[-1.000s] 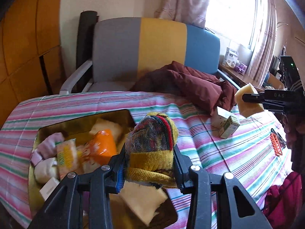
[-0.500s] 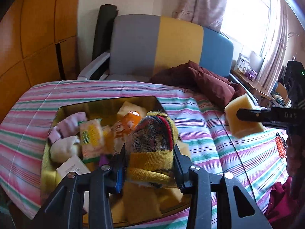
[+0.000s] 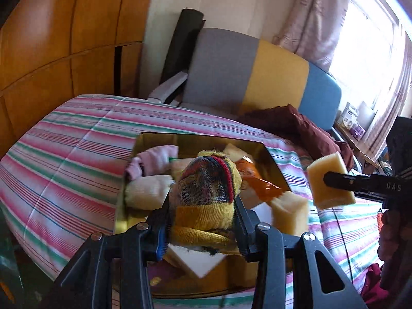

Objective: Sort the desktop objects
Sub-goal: 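Carry the yellow sock and sponge block over the gold tray, then open both tools to drop the sock and sponge block into the tray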

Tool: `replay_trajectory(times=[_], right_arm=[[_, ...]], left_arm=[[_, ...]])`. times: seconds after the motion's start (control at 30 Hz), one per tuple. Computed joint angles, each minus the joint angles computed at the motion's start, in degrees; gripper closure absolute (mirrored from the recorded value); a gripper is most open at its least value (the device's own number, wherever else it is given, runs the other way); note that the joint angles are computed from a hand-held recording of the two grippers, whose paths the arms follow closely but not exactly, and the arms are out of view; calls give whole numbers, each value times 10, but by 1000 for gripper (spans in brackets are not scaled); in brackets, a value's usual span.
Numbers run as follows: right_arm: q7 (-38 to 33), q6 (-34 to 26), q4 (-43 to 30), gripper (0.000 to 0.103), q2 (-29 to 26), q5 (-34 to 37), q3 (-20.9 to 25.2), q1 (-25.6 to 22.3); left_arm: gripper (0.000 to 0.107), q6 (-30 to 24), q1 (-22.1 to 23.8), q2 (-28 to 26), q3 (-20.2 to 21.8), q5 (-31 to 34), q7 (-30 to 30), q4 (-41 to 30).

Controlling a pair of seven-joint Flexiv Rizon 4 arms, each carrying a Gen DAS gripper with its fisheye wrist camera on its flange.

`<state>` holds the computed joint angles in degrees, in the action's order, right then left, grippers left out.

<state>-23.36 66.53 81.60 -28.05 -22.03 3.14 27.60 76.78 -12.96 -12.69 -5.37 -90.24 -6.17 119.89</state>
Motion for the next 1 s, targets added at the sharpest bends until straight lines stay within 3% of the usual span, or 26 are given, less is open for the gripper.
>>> replay_trajectory(times=[0.23, 0.5, 0.53, 0.57, 0.63, 0.77, 1.0], right_arm=[[-2, -88, -94, 60, -50, -41, -27, 18], [-50, -171, -205, 56, -117, -28, -29, 16], [-54, -176, -213, 51, -122, -25, -30, 15], [-55, -178, -218, 37, -126, -23, -31, 16], [-45, -167, -216, 23, -128, -14, -33, 14], [-28, -149, -196, 22, -121, -5, -34, 12], [22, -112, -132, 20, -93, -5, -39, 13]], left_arm=[[65, 7, 1, -31, -11, 7, 2, -40], [65, 29, 5, -73, -29, 49, -18, -89], [64, 29, 8, -80, -30, 68, -35, -94], [63, 24, 14, -86, -30, 94, -56, -97], [57, 23, 23, -100, -32, 144, -105, -104], [56, 14, 46, -112, -46, 195, -152, -104], [52, 22, 76, -105, -81, 194, -149, -80]])
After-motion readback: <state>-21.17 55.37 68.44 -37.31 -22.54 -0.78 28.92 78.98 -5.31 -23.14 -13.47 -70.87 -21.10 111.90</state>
